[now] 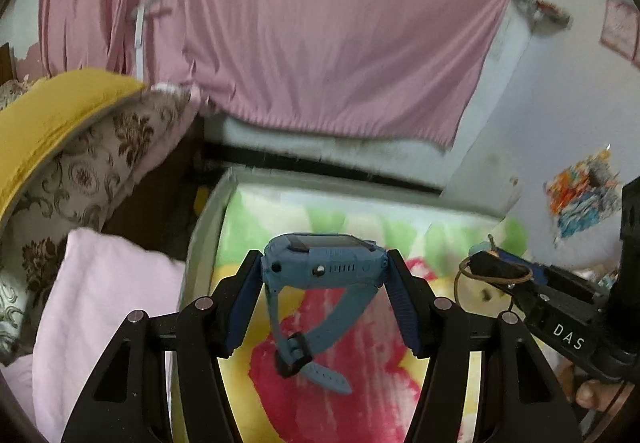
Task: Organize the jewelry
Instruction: 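Carry the watch and cord into the grey tray and open both tools, then grasp the white clip holder with the left tool while the right grasps the gold ring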
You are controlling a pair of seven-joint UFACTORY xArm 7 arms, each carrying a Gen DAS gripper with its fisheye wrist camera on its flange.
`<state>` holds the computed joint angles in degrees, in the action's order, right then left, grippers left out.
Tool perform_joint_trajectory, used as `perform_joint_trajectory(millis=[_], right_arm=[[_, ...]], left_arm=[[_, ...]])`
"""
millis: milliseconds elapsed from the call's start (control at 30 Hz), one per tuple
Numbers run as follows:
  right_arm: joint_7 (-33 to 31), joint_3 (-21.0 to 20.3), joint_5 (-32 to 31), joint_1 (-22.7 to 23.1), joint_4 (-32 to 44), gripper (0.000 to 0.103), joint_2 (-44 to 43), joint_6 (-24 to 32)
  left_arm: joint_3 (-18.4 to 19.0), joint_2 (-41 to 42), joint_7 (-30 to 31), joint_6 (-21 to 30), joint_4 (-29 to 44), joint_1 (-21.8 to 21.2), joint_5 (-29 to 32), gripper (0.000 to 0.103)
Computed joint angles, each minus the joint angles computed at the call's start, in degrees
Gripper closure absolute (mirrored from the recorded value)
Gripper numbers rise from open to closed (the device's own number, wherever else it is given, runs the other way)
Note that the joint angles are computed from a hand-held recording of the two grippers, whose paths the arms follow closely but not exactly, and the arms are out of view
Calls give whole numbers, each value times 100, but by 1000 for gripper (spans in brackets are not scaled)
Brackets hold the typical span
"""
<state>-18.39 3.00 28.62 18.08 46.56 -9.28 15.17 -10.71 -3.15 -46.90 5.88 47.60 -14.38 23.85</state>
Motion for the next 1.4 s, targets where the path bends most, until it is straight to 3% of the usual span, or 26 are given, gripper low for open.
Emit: perform_joint_trajectory(millis=[200,267,467,533,600,700,767,900,1000,1067,1167,1200,1267,1400], right_arm=[[317,91,-487,-288,467,80,466,979],[384,140,-570,-355,540,79,540,1137],[331,175,-498,-457,425,76,505,1250],[353,186,-475,-456,298,58,358,1123],[375,195,-523,-436,128,50,166,936],[374,172,-600,-351,-207,48,-177,626],[332,97,-497,-222,-571,41,-543,292],[439,-13,-490,6,-1181,32,-1152,-321],[549,-159,-573,271,-1549,26,-1543,-760],[675,-131,-695,349,-1895,21,-1932,-1136],[848,-121,-866,467,-2320,7,-2449,-1519],[923,-88,-910,498,-2548,1,-2757,-1654],[1079,-25,-1010,505,-2881,0,-3248,-1778],[1552,257,-1167,299,-3416,0,-4219,-1650]], left_arm=[[90,361,1096,616,270,-279,-1147,48],[81,471,1694,848,378,-331,-1771,48],[111,419,2343,911,267,-385,-2531,48],[123,319,2237,912,184,-408,-2426,48],[108,178,2090,792,4,-428,-2286,47],[68,-99,1761,426,-313,-407,-2025,43],[22,-356,1615,26,-612,-362,-1952,36],[-219,-711,1277,-185,-847,-153,-1618,34],[-623,-1144,895,-526,-1180,224,-1302,34],[-1319,-1622,512,-904,-1505,908,-1002,34],[-1957,-2360,370,-1313,-1990,1367,-1102,25],[-2052,-2556,377,-1396,-2128,1398,-1186,19],[-2366,-3130,297,-1586,-2471,1507,-1422,18],[-2347,-3899,207,-1486,-2931,1043,-1742,18]])
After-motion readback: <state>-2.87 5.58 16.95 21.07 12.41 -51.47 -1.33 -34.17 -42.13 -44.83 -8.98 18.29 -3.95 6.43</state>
